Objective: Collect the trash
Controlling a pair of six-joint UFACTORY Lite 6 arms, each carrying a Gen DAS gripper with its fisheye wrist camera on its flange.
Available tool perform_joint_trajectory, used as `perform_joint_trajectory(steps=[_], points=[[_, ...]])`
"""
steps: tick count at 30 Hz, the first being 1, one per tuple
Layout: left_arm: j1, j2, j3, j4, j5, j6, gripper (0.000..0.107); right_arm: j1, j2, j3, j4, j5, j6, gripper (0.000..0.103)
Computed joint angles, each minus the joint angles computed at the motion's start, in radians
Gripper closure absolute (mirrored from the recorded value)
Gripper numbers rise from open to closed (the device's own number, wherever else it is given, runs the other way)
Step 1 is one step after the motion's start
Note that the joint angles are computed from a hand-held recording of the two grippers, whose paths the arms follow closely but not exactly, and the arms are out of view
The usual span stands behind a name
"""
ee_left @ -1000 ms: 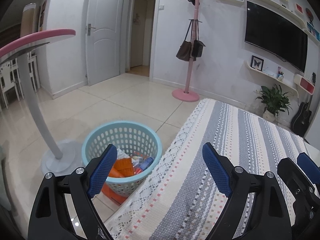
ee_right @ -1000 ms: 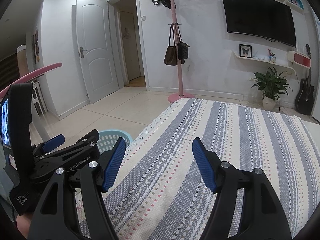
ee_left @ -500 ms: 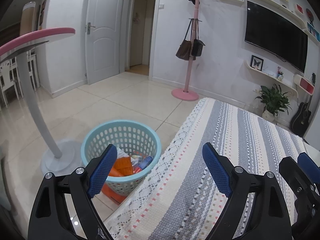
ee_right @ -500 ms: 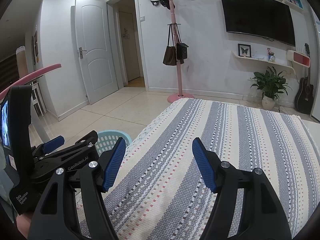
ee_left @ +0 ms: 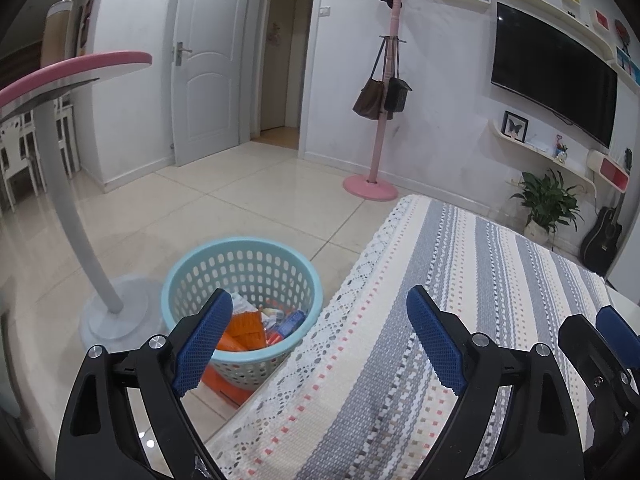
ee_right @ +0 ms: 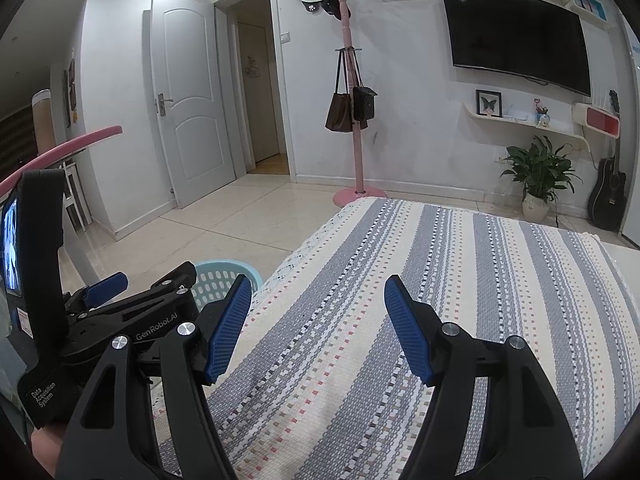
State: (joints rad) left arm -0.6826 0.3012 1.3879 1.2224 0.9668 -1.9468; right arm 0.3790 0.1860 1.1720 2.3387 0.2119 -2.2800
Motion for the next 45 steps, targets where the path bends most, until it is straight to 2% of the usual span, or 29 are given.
perform_joint_trajectory(steps=[11,14,45], points=[[-0.006,0.002,0.001,-0.004,-0.003,0.008,0.02,0.002,0.002,0.001,-0.011,0.0,0.01,0.038],[-0.008,0.006,0.004,0.0,0.0,0.013,0.02,-0.004,0.007,0.007,-0.07,0.005,0.075,0.038],[-0.008,0.011,0.014,-0.005,0.003,0.009,0.019,-0.001,0.009,0.012,-0.093,0.0,0.1,0.038]])
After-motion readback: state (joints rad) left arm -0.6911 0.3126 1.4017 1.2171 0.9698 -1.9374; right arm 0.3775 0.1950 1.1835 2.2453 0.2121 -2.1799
